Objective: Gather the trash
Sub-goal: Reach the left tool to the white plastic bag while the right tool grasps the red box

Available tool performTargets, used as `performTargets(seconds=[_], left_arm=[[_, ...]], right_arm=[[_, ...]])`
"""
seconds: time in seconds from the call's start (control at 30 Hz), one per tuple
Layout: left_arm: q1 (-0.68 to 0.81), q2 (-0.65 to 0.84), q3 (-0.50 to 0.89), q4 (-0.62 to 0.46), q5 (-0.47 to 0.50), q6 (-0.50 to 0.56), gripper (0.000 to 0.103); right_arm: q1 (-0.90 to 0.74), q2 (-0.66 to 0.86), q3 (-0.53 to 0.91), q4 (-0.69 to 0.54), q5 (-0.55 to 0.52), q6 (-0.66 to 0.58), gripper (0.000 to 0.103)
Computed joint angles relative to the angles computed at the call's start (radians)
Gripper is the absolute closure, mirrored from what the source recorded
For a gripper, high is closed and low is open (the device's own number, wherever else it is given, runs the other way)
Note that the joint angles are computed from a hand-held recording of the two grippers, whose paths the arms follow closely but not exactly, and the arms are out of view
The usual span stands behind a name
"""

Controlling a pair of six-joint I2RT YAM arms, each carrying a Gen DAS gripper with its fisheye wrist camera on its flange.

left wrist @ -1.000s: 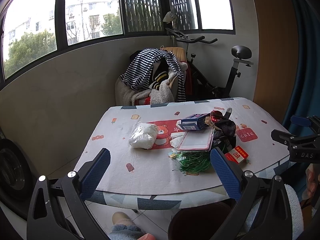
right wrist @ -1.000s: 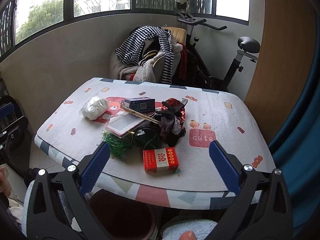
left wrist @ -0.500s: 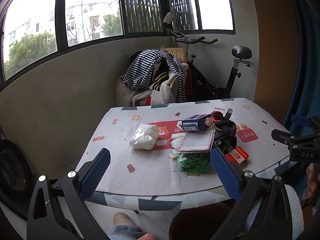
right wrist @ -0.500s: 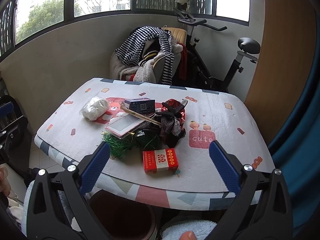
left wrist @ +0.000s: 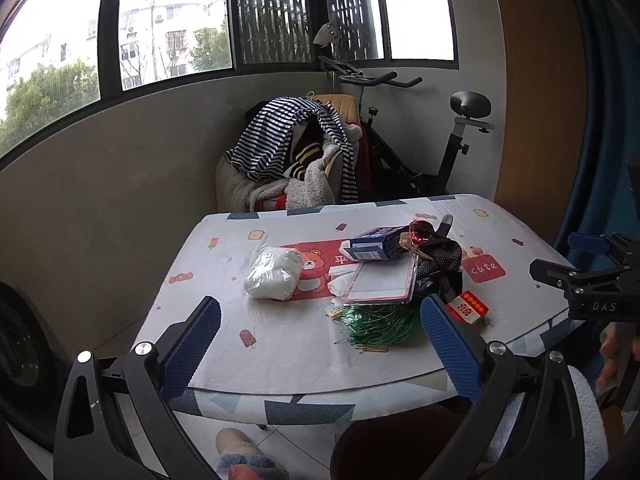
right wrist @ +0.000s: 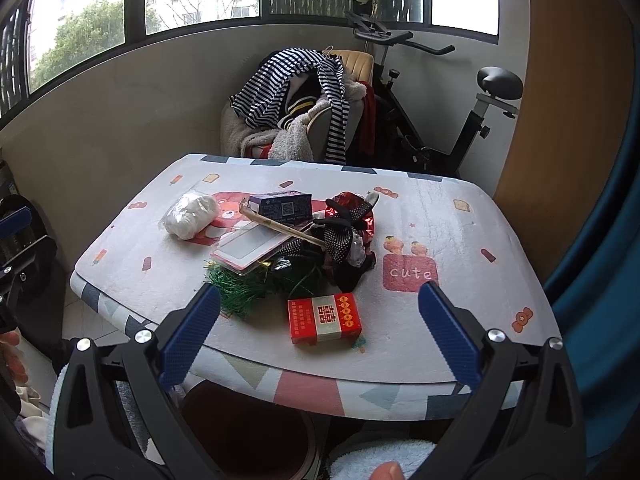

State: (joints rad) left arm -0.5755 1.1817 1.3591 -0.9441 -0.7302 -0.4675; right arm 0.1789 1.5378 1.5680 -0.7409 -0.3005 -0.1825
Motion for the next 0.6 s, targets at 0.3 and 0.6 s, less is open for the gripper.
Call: performTargets(seconds=[0.3,0.6], left_arm=[[0.055,-0.022,-0.132,0.099,-0.014,0.028,0.005],[0.189,-0.044,-0.273,0.222,0.172,0.04,0.005]], right_arm=[[0.022,0.021,-0.159,0.128,0.009,-0.069,0.005],[0.065,0.147,-0.238,0.211,0.088,-0.092,0.005]])
